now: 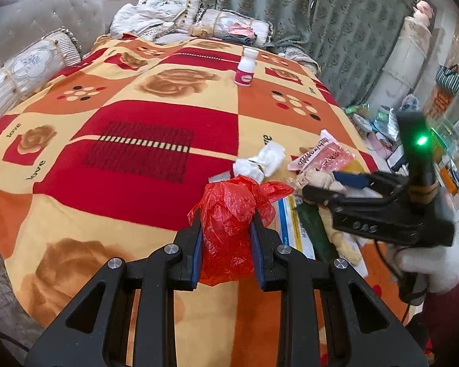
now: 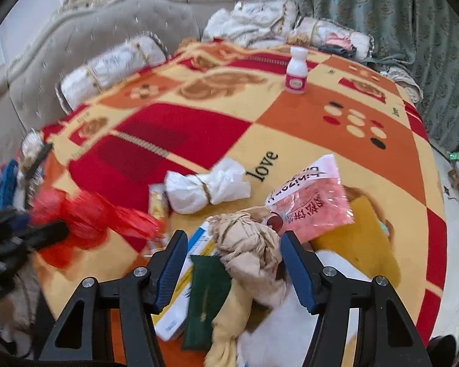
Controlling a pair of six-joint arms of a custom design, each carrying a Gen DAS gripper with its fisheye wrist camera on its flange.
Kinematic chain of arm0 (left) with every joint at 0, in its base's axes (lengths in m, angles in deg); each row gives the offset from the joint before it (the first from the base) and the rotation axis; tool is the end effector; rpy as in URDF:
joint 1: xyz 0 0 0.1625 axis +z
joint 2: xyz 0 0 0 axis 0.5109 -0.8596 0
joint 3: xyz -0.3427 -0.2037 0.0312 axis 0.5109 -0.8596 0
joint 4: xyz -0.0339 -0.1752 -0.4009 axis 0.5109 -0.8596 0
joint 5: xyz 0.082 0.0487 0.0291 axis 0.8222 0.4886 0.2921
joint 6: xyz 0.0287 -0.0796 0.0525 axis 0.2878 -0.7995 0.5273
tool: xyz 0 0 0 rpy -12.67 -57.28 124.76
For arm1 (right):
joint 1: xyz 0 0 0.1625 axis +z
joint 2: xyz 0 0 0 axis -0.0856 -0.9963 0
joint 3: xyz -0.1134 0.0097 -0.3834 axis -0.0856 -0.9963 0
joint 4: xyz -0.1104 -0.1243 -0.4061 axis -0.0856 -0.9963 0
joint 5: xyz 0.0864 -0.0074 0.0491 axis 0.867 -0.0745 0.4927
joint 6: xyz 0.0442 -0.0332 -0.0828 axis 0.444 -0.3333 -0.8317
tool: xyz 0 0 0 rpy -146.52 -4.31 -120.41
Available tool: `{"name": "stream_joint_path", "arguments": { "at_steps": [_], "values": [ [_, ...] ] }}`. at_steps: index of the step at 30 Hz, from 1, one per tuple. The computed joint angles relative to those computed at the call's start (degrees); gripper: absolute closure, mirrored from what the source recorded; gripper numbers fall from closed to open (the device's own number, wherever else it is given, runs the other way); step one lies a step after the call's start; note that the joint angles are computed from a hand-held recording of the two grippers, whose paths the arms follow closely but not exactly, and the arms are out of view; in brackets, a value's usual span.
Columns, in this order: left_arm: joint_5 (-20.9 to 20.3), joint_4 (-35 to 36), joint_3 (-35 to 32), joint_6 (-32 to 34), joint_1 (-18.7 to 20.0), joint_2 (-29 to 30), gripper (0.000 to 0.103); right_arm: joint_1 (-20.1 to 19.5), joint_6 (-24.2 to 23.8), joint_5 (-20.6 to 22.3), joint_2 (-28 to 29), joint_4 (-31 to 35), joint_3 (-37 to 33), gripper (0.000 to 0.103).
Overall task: Collect trash
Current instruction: 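Grasp the red plastic bag with the left tool while the right tool grasps crumpled tan paper, then carry the red bag and tan paper over the black trash bin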
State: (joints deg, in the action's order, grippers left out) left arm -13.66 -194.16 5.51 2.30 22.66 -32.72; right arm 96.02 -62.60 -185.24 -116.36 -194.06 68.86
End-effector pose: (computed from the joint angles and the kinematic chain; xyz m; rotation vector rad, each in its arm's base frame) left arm -0.2730 -0.7046 0.0767 0.3701 2.4572 -0.8748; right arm 0.1108 -0.7909 0.2084 0.8190 -2.4091 0.5023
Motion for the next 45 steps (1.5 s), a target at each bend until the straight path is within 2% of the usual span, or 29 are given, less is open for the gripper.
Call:
{"name": "stream_joint_path", "arguments": {
  "at_steps": [1, 3, 4, 5, 6, 12, 16, 25, 32, 45],
  "values": [
    [0.1, 0.1, -0.4, 0.1, 0.1, 0.2, 0.079, -0.1, 0.0, -0.5, 0.6, 0.6, -0.7, 0.045],
    [0.3, 0.1, -0.7, 0.4, 0.0, 0.5, 0.079, -0.5, 0.5, -0.6, 1.4, 3.3, -2.2, 0.060],
    [0.3, 0.2, -0.9, 0.6, -0.1, 0.7, 0.079, -0.7, 0.9, -0.9, 1.7, 4.0, -2.5, 0.064],
    [0.3, 0.3, -1.0, 0.6, -0.1, 0.8, 0.079, -0.7, 1.2, -0.9, 1.8, 4.0, -2.6, 0.073],
    [0.1, 0.4, -1.2, 0.7, -0.2, 0.9, 0.079, -0.9, 1.6, -0.1, 1.3, 4.1, -2.1, 0.074],
    [-1.1, -0.4, -2.0, 0.6, -1.0, 1.4, 0.079, -1.1, 3.3, 8.5, -4.8, 1.5, 3.9, 0.075],
    [-2.3, -1.5, -2.6, 1.7, -2.2, 2.1, 0.079, -1.3, 3.9, 11.9, -9.3, -0.8, 8.4, 0.075],
    [-5.8, -0.1, -6.3, 2.6, -5.0, 5.6, 0.079, -3.9, 5.9, 13.7, -18.5, -6.4, 16.3, 0.075],
    [-8.8, 2.0, -10.8, 4.4, -7.1, 9.6, 0.079, -6.5, 7.7, 14.0, -23.4, -9.1, 20.4, 0.075],
    [-14.1, 9.8, -23.4, 5.0, -10.0, 20.0, 0.079, -12.1, 8.6, 11.3, -31.0, -13.8, 25.4, 0.075]
  ]
}}
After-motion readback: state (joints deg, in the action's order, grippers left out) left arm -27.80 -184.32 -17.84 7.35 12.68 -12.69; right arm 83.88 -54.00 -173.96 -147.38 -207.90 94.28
